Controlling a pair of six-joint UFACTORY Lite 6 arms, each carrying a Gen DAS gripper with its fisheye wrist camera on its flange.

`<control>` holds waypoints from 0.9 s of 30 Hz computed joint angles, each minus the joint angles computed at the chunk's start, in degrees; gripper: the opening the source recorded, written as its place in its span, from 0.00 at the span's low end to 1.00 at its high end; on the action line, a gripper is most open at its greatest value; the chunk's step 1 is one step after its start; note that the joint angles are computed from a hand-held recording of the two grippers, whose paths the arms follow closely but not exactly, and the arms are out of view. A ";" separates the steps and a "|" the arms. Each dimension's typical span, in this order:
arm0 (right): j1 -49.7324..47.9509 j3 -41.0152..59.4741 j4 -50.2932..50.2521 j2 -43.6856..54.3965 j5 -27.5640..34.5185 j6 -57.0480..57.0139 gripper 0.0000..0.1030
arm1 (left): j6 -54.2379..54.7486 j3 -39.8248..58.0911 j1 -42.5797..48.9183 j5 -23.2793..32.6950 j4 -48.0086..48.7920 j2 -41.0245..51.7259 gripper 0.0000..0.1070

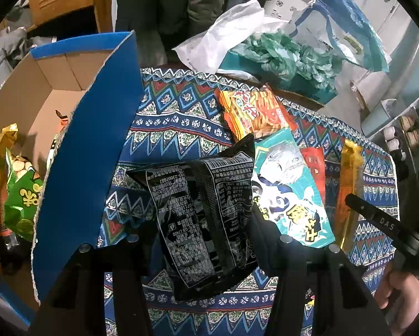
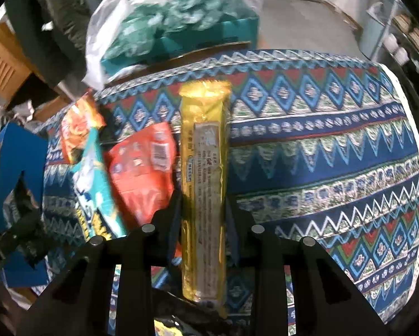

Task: Organize snacks
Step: 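Lift the black bag and the yellow bar off the pile, then carry both held snacks over the cardboard box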

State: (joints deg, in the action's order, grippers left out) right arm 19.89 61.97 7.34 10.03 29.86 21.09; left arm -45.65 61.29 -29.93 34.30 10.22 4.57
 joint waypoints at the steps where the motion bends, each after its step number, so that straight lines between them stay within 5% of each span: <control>1: -0.56 -0.94 0.81 -1.08 -0.43 -0.49 0.27 | -0.24 -0.16 -0.24 0.14 0.45 -0.48 0.51; 27: 10.42 8.20 -22.66 -8.10 5.03 20.24 0.26 | -4.16 2.88 -2.62 4.42 7.78 -9.10 0.51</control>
State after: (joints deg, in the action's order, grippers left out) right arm 30.32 70.17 -15.33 1.93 34.89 41.33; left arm -49.80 64.17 -32.55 38.71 18.00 -4.53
